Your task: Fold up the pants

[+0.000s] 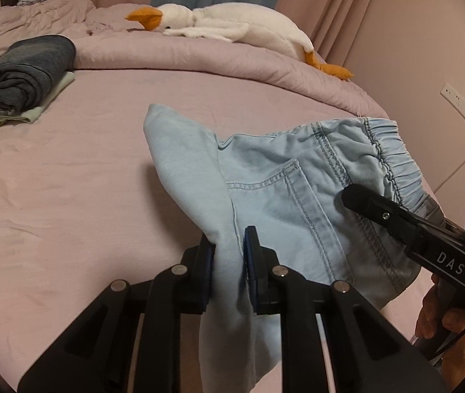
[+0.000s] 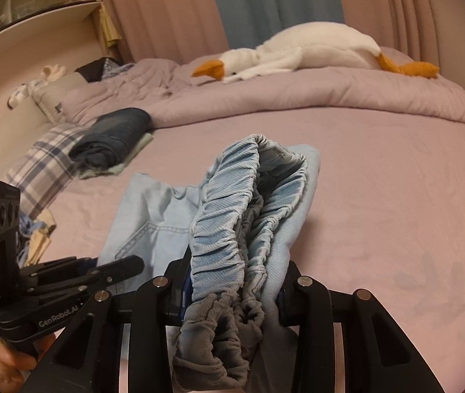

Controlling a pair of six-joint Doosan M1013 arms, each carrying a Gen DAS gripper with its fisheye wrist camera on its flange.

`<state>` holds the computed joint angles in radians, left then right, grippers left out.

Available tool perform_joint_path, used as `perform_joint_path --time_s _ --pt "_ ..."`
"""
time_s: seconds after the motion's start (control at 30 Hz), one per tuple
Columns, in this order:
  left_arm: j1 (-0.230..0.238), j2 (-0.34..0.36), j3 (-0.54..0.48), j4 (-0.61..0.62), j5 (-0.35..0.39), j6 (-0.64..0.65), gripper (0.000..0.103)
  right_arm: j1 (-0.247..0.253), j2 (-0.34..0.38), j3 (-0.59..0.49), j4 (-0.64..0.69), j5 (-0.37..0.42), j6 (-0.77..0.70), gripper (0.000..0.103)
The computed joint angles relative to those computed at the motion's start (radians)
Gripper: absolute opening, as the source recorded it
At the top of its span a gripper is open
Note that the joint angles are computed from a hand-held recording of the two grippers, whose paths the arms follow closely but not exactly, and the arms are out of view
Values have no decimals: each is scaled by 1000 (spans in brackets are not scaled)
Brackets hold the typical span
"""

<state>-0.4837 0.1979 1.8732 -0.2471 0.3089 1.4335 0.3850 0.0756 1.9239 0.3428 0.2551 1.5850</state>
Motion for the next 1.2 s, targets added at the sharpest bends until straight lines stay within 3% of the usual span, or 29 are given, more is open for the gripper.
perform_joint_path --time_s 0.47,1.2 --pt "37 -49 46 97 -35 -105 16 64 26 -55 -94 -5 41 39" --pt "119 -2 0 43 -41 -32 15 101 118 -173 -163 7 29 39"
